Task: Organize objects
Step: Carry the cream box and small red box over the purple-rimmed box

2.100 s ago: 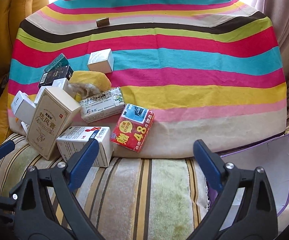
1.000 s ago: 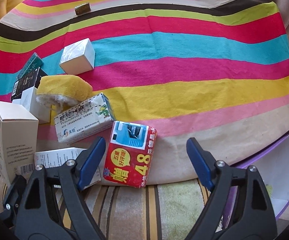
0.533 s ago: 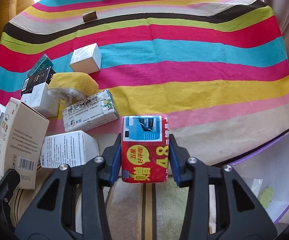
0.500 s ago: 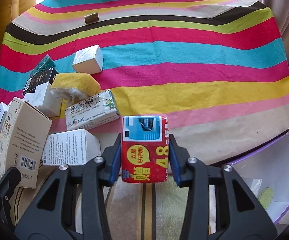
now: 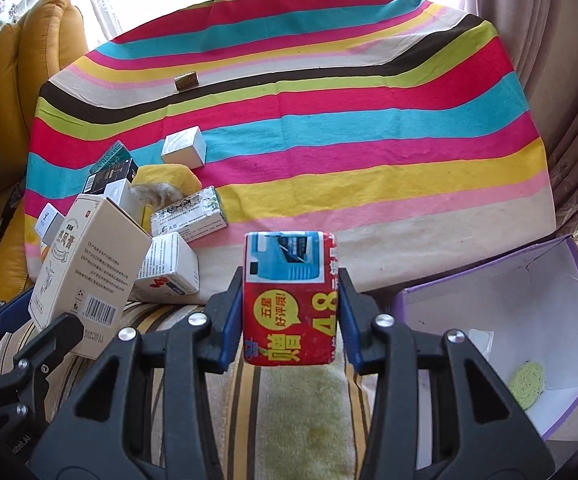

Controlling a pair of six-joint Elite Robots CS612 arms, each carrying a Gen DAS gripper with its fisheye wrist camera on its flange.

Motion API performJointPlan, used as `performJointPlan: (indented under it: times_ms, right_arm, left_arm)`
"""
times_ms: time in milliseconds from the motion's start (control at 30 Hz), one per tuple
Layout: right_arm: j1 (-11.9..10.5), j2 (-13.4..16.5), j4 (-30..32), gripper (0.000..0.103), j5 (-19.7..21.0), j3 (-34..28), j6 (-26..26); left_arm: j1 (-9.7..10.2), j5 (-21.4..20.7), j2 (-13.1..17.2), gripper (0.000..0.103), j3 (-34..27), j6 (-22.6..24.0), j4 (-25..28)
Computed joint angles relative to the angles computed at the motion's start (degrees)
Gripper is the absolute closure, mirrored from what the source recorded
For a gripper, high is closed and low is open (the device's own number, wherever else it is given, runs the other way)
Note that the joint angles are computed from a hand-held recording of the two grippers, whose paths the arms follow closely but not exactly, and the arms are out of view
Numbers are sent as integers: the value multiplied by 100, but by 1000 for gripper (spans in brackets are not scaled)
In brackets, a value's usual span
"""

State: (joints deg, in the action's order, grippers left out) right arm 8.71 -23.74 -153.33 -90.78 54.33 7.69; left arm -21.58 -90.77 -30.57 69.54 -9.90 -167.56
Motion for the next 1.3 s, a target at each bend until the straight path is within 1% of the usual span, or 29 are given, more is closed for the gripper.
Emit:
performJointPlan:
  times_ms: [233,433,700,833,1000,1100,1200,1300]
  right_arm:
    - [-96,-366,-556,57,-145,750,-15]
    - [-192,-606,-932,57,-330,1268,29]
    - [-327,-877,-1325,57,-709,1836,82]
    - [-410,-968,-1408,57,-876,2046,181]
    - [-466,-1046,-1476,57,-1251,2241,210]
    - [-482,-1069,-1499,57,-1549,2307,224]
    - [-508,-1101,-1524,57,-1730,2375,265]
    - [-531,-1129,-1557,57,-1876,2435,305]
  left_arm:
    - [-86,-212,-51,51,64,55,1]
    - [-163,-428,-79,51,118,110,-90]
    - [-263,-715,-60,51,90,236,-145]
    - [-303,-972,-27,51,47,312,-145]
    - [-382,-1210,-4,51,17,527,-120]
    - [-429,-1353,9,51,-7,653,-84]
    - [-467,-1570,28,51,-44,768,-3]
    - [-518,-1689,35,51,-57,904,71]
